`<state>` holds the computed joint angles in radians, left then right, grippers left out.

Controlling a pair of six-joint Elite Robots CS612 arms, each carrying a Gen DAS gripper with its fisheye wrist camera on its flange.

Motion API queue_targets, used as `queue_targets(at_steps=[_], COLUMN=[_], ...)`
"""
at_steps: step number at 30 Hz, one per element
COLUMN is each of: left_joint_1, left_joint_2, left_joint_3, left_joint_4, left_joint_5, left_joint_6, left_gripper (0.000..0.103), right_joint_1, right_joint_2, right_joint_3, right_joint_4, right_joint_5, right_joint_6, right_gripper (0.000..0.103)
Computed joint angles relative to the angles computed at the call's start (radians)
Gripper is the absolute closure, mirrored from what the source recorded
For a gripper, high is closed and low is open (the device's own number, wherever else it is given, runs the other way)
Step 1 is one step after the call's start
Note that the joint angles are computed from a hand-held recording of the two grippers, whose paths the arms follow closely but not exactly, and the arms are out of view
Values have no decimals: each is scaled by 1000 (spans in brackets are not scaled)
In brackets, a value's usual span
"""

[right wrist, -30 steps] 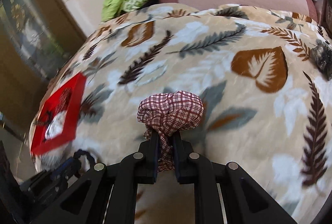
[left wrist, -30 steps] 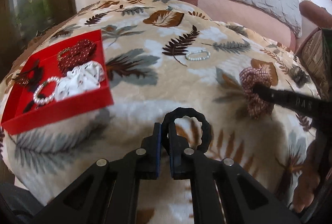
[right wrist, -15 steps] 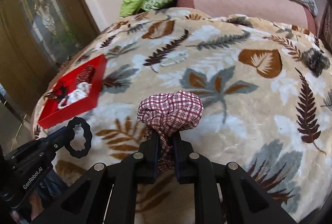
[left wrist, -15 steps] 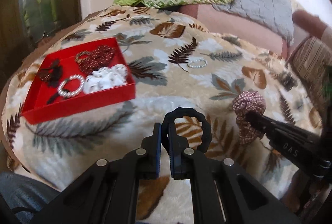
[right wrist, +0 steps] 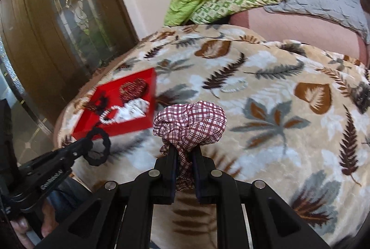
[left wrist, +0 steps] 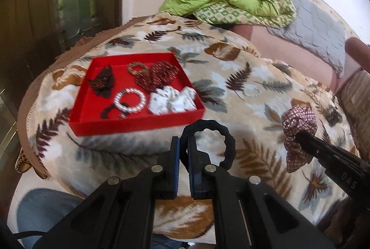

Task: Organize jewelry
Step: 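Carry the plaid scrunchie and black hair tie over the red tray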

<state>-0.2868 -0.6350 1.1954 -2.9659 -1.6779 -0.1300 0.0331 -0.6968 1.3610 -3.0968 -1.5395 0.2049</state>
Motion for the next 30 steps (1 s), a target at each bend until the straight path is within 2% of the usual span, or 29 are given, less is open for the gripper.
queue_targets(at_steps=[8, 16, 23, 27, 30], left_joint_1=[35, 59, 71, 77, 83], left_joint_2=[34, 105, 161, 210, 246], left_joint_3=[-140, -306, -417, -501, -559], left_joint_4=[96, 199, 310, 391, 444], left_joint_5=[4, 40, 49, 40, 18], left_joint_6=[-6, 3, 6, 10, -4], left_gripper=[97, 97, 97, 97, 97], right_joint_1=[16, 34, 36, 32, 28], right_joint_2=[65, 171, 286, 373, 464], right_joint_3=[-180, -429, -654, -817, -989], right_joint_4=[107, 228, 353, 462, 577], right_joint_5=[116, 165, 208, 246, 274], right_joint_6=[-36, -82, -88, -86, -77], right_gripper=[90, 90, 90, 90, 90])
